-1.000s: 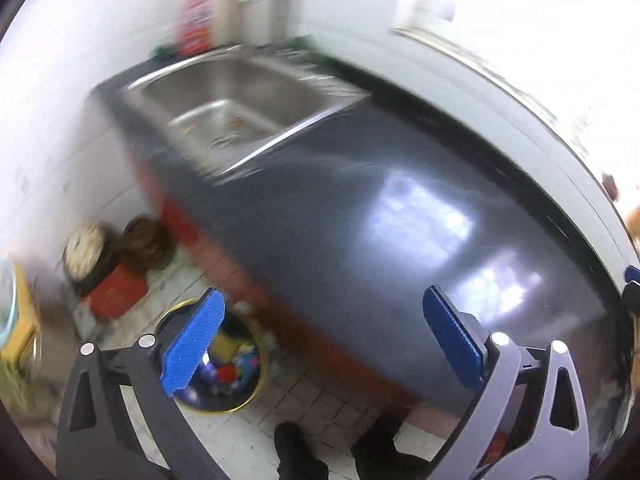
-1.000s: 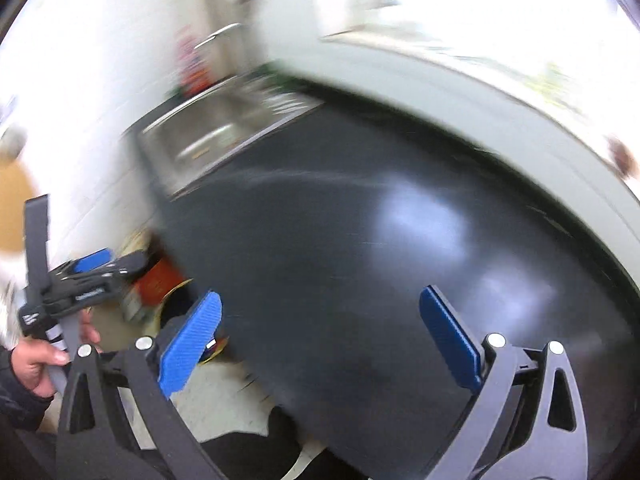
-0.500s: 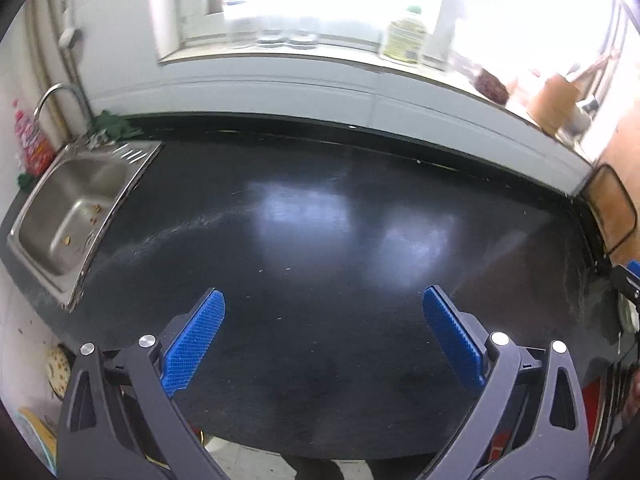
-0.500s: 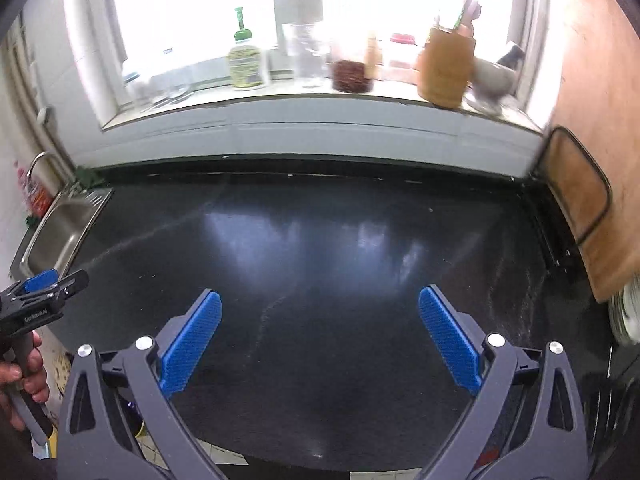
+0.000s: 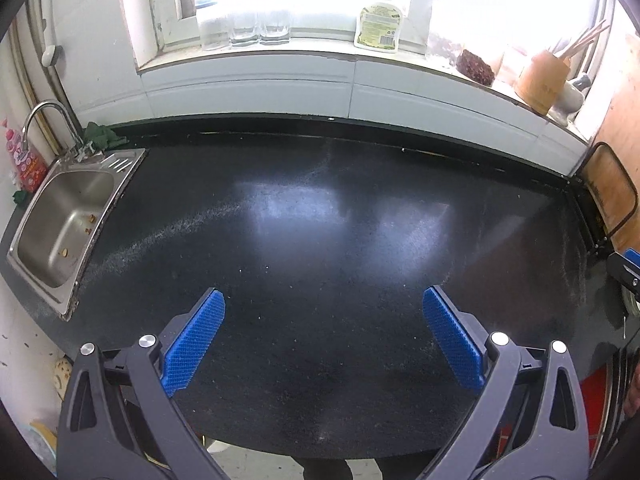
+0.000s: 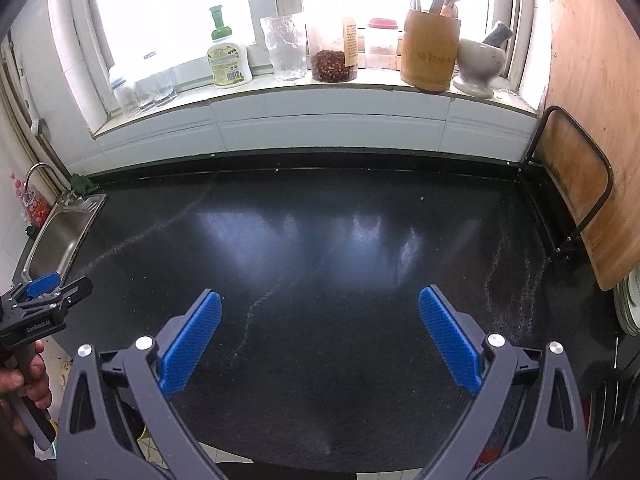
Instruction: Collect trash
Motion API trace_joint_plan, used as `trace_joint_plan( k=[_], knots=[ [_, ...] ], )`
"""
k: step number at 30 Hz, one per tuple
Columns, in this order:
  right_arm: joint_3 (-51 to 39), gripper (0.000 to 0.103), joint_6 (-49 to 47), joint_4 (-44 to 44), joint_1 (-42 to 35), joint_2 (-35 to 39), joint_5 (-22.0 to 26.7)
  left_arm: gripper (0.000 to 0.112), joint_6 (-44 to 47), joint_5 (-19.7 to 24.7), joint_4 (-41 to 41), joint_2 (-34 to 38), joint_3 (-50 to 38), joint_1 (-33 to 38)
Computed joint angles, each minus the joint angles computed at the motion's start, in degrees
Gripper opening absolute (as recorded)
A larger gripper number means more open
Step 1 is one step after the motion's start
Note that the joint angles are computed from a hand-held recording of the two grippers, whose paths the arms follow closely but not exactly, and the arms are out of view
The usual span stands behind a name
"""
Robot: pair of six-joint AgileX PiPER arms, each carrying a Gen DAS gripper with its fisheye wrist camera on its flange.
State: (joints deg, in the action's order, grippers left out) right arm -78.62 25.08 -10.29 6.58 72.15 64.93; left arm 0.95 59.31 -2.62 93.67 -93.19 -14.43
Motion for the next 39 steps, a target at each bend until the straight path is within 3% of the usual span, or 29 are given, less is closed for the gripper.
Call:
trace_joint_plan(
  k=[39],
  knots=[
    [0.18, 0.096, -0.08, 0.03, 0.11, 0.04, 0.07, 0.096, -0.15, -0.06, 1.63, -0.25, 0.06, -1.42]
  ],
)
